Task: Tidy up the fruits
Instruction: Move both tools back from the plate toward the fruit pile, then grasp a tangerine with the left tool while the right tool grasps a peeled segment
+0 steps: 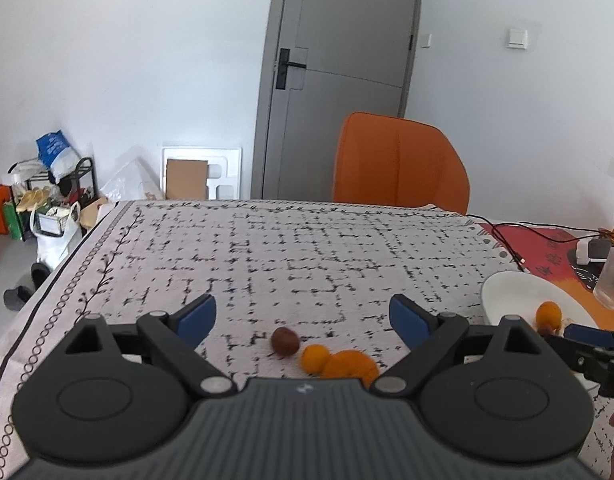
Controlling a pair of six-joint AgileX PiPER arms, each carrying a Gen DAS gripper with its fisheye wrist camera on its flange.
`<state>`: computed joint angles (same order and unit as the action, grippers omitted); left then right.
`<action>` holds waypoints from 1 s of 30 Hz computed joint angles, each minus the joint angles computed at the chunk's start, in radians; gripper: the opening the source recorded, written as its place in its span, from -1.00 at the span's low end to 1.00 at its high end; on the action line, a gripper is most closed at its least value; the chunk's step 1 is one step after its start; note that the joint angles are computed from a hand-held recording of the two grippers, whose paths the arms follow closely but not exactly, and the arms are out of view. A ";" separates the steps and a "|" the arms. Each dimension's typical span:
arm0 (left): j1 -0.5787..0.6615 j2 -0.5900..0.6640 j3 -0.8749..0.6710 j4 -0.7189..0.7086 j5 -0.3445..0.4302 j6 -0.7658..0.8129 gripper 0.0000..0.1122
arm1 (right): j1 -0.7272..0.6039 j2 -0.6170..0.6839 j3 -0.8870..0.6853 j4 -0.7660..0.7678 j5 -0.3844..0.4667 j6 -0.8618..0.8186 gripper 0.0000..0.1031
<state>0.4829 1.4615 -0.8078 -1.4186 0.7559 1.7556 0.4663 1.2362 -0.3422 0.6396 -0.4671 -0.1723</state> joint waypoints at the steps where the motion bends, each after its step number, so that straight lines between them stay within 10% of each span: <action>1: 0.009 0.007 -0.004 0.007 0.005 -0.005 0.64 | 0.003 0.007 -0.008 0.001 0.002 -0.004 0.73; 18: 0.030 0.074 -0.001 0.060 0.049 -0.082 0.59 | 0.037 0.084 -0.117 0.036 0.098 -0.109 0.18; 30: -0.023 0.108 0.007 0.081 0.018 -0.152 0.19 | 0.032 0.136 -0.176 0.066 0.141 -0.195 0.08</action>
<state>0.4594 1.5692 -0.8010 -1.3378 0.7738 1.6035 0.4982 1.3723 -0.5177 0.7051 -0.3256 -0.3671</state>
